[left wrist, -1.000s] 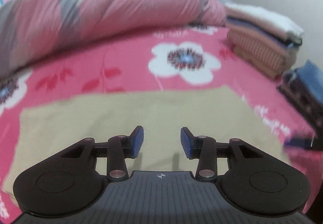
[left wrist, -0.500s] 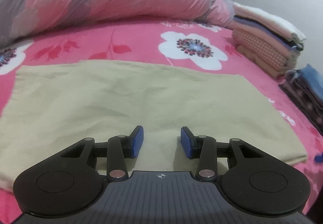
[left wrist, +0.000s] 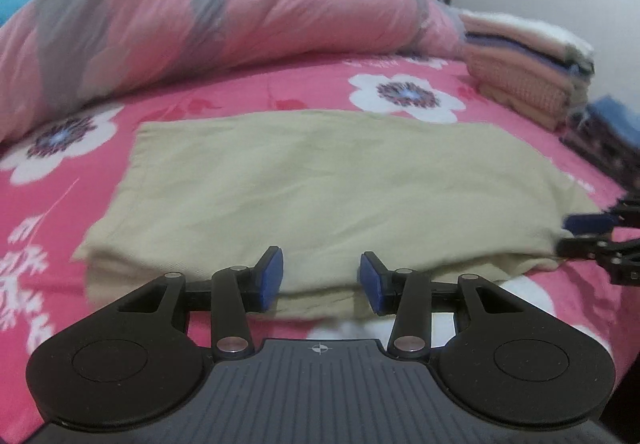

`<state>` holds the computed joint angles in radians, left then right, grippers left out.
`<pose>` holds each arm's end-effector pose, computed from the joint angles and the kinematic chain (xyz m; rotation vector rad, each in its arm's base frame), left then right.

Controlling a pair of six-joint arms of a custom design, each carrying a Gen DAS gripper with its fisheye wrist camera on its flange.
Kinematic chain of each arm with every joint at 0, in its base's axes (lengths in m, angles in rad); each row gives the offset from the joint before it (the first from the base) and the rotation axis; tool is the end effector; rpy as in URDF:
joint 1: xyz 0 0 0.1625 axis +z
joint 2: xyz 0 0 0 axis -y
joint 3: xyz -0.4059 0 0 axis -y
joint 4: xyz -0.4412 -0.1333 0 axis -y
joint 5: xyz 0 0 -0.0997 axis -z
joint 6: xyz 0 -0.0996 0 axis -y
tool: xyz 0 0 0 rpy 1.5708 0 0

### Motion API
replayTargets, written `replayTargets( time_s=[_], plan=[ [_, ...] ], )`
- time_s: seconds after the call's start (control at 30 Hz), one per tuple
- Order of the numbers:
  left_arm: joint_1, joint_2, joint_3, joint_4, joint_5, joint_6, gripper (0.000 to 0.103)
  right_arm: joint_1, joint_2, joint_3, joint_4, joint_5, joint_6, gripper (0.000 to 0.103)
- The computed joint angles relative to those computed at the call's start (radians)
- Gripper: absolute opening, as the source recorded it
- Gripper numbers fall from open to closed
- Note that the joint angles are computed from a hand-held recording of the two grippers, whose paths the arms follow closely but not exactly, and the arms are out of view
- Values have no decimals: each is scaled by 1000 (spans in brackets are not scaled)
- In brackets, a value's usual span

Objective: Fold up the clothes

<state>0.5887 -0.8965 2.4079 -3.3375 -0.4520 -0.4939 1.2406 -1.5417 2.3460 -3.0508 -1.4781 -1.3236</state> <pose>-0.1981 -0.4003 0.0222 0.3623 2.1904 -1.1424 -0.0136 -0.4791 0.2354 1.2835 -2.2785 0.7113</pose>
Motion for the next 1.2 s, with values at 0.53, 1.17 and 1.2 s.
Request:
replayTargets(
  time_s=[0.53,1.17,1.2],
  plan=[
    [-63,-81,98,-128,40,-170,54,-65,123,-403,610,104,816,55],
    [37,71,-175,140,-112,-65,55,-11,177,-564,719,50,667,13],
    [35,59,-166,138,-116,-69,55,-19,189,-574,741,7,699,21]
  ],
)
